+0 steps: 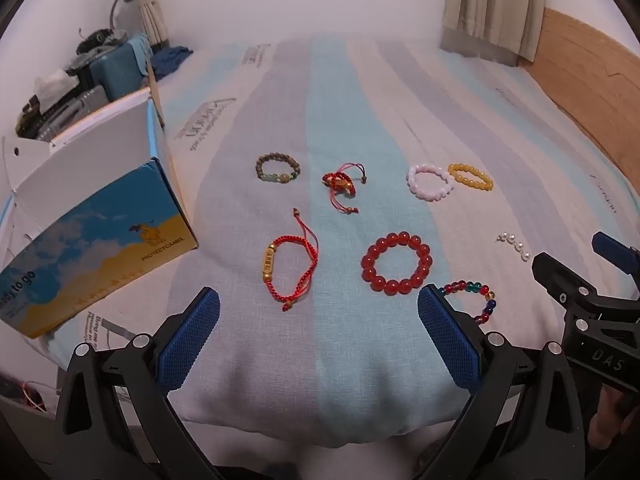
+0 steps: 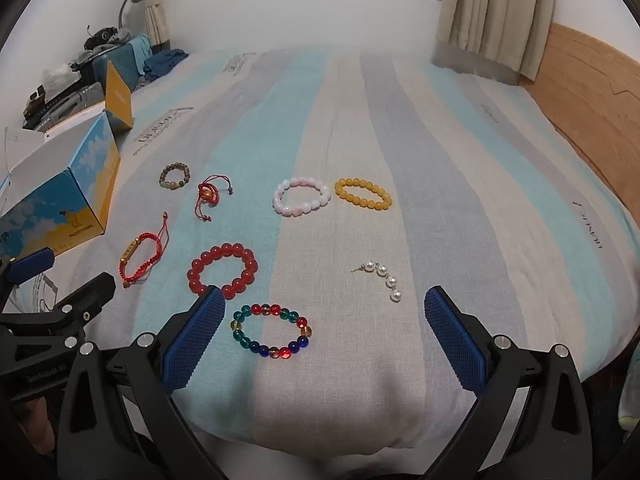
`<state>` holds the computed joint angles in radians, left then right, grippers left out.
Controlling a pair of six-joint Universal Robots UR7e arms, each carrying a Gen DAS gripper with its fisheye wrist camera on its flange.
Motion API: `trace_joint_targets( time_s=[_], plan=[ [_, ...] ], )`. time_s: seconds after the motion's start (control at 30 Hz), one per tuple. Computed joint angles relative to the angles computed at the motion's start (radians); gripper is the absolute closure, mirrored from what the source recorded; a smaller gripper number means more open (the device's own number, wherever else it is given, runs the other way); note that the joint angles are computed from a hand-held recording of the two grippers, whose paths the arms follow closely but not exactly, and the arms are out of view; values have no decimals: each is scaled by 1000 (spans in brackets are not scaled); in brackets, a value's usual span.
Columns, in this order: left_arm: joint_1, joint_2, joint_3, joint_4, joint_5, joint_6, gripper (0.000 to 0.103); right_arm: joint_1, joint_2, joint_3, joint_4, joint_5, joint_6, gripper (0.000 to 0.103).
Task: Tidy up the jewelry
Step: 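Lower the left tool to the red cord bracelet while the right tool approaches the pearl strand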
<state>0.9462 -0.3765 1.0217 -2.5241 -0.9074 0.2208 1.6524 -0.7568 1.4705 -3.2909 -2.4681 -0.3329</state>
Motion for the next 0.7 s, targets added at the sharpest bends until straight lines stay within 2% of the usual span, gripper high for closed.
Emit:
trace_joint_targets(
  time_s=[0.2,0.23,0.3,0.43,0.53,0.57,0.7],
  plan=[
    [10,27,-108,156,-10,-52,6,6,-2,-60,155,-21,77,6],
    [12,35,-132,181,-8,-57,6,7,2,-65,133,-18,59,6],
    [16,50,-182,238,-12,-76,6,8,-2,-76,173,-20,76,6],
    [18,90,-291,332,-14,-88,6,6,-7,-122,299,-17,130,6],
    [17,139,-409,424,-15,-93,6,2,-14,-152,385,-19,169,6],
    [17,155,-445,449,-15,-97,6,-1,-18,-170,456,-15,212,6],
    [17,256,-662,598,-9,-105,6,-6,-10,-220,546,-17,235,6]
  ],
)
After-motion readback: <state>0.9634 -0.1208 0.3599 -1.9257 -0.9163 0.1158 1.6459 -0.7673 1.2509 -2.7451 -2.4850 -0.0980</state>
